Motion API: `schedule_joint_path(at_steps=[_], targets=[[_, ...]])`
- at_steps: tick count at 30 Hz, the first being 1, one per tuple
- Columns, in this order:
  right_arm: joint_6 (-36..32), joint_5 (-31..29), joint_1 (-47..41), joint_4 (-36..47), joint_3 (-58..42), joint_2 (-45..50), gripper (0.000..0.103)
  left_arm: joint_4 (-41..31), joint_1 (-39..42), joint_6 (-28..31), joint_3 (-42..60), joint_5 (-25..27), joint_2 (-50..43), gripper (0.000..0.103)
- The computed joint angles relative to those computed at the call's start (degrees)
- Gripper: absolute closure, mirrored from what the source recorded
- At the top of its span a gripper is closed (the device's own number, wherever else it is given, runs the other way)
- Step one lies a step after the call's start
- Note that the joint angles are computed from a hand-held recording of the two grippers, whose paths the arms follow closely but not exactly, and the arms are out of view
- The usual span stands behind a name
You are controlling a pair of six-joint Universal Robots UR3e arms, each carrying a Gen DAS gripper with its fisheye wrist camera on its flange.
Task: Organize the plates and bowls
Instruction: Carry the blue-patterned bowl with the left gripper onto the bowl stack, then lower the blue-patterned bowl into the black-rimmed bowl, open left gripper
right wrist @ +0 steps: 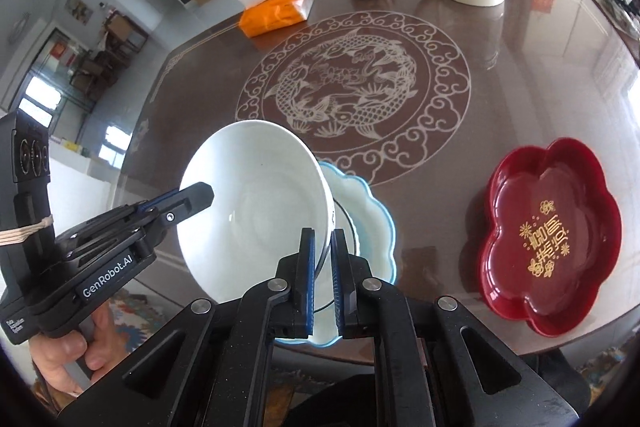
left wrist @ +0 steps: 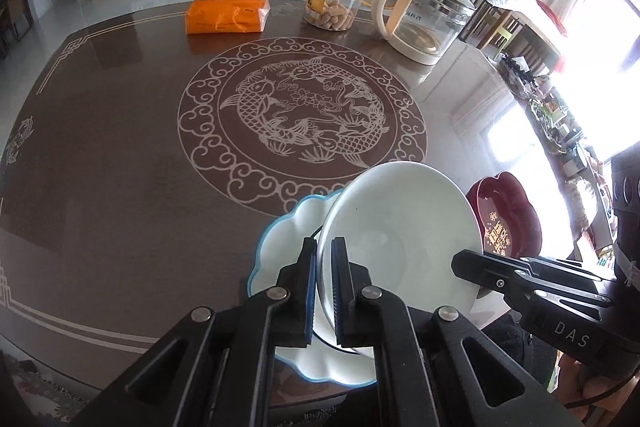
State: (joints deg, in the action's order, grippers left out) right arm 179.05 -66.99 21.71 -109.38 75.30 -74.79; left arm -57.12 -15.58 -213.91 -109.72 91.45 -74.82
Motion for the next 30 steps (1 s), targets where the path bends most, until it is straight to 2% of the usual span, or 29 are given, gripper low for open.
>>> schedule_joint_path(at_steps=[4,15,20,27,30], targets=[[1.0,-1.1,0.9,-2.3,2.6,1.2,0.093,3.0,0.4,-0.4,-4.4,-1.4,0.2,0.097],[0.5,-6.2,3.6,-5.1,5.2,2.3,0.093,5.7,-2.2,-0.2,-6.3,1.2,-2.5,0.097],[-0.4,-9.1,5.7,-6.4,5.0,2.7,0.093,6.4,-3.7,0.1,-6.5,4.0,-3.0,0.097],[-1.7,-13.6,8.4,-9.4,5.2,3.2,0.089,6.4,-5.2,0.3,-5.6,6.5,-4.4,0.097],[-2.5,-15.8,9.6,-10.7,5.1,3.5,0.083,5.9,-6.5,0.5,-3.9,8.5,-5.5,0.097]])
